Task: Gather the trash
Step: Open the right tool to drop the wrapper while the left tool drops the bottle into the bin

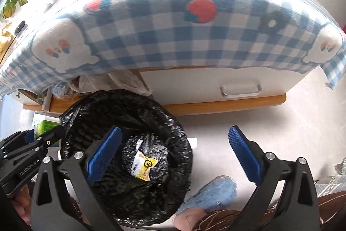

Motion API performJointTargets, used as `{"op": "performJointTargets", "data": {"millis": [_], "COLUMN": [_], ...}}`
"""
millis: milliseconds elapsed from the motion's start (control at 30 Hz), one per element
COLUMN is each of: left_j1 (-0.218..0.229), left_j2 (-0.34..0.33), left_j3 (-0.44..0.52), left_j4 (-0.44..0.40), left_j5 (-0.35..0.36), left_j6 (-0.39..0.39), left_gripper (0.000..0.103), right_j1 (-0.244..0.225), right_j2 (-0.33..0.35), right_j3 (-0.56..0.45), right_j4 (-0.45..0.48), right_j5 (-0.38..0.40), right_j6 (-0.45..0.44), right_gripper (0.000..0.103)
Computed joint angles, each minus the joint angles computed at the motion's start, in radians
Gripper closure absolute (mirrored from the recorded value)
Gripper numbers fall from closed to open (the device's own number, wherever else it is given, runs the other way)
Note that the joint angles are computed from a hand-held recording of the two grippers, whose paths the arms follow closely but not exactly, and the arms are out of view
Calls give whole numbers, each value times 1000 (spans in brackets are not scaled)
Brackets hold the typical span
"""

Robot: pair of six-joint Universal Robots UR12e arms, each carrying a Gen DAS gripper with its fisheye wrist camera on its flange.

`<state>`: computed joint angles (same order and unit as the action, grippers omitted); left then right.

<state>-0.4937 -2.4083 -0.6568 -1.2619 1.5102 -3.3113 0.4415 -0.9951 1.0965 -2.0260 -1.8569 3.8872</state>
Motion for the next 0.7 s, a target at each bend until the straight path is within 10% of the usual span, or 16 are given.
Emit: {"op": "performJointTargets", "data": {"millis": [567,700], "left_j1": [-26,-27], "left_j2": [-39,-33], "left_j3": [59,47], "left_j4": [-23,-3], "left_j5": [18,39], "left_j6": [47,43], "left_gripper": [62,47], "right_j1": [-11,-8], "right_j2": [-21,-18], "right_j3": [33,27], "right_j4": [10,17], "right_j5": [-3,-18], "right_j6": [21,17], "right_gripper": [8,8]}}
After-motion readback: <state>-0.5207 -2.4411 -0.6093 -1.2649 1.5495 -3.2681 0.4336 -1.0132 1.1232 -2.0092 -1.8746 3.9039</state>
